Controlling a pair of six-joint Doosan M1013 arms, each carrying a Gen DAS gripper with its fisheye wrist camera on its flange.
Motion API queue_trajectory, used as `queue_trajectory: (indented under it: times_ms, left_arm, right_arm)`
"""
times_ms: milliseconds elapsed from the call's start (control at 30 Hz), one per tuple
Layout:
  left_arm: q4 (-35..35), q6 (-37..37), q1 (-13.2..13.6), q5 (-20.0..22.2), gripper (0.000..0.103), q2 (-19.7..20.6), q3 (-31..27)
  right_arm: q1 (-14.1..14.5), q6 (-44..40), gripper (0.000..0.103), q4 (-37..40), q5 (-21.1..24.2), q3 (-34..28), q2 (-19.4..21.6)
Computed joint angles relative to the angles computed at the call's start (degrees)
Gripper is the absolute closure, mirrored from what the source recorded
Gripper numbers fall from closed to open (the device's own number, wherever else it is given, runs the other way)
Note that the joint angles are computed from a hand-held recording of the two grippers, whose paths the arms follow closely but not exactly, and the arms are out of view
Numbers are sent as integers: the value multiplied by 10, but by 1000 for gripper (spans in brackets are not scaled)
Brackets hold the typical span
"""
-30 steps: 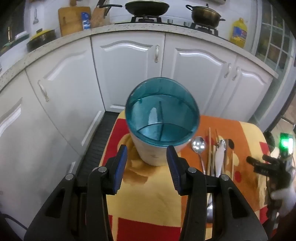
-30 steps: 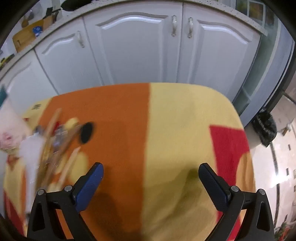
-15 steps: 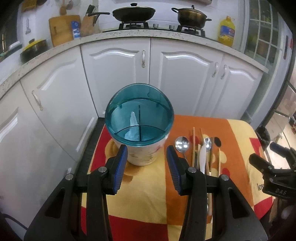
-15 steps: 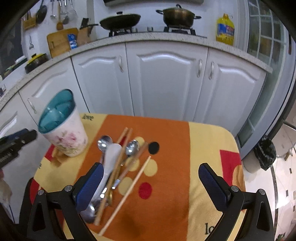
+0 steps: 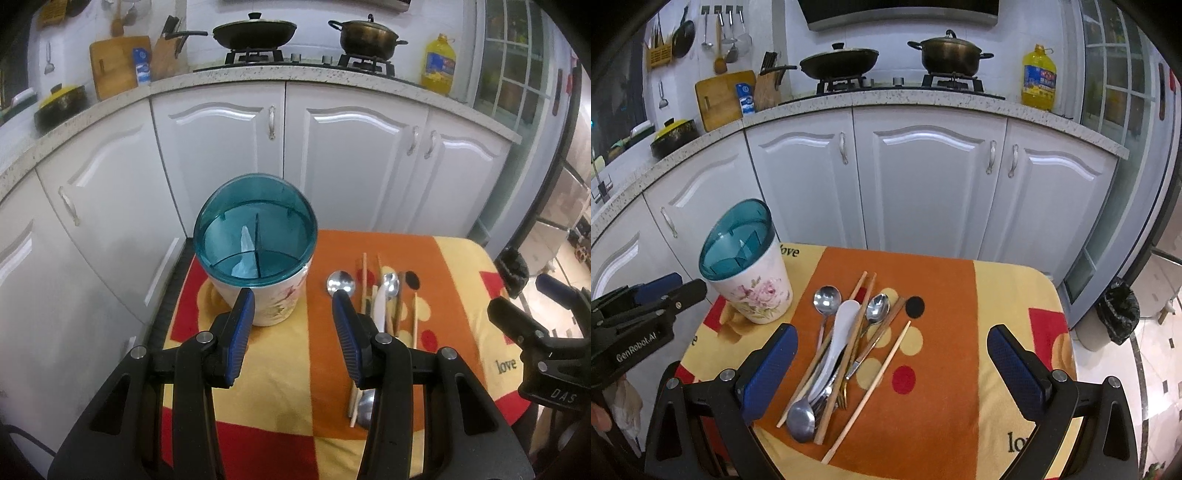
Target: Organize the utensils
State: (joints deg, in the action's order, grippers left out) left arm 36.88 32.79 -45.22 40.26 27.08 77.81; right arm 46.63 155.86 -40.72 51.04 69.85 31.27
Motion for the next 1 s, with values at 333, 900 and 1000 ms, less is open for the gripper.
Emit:
queue_trajectory:
  times_ms: [333, 900, 1000]
  left_arm:
    - [7, -6, -7, -10, 60, -19, 11]
    - [76, -61, -21, -23, 60, -48, 37]
    - [84, -70, -22, -25, 60, -51, 40]
  right_arm:
    - [13, 14, 0, -28, 22, -9, -6]
    - [31, 50, 0, -64, 55, -17, -13]
    - [34, 56, 0, -75, 58, -17, -14]
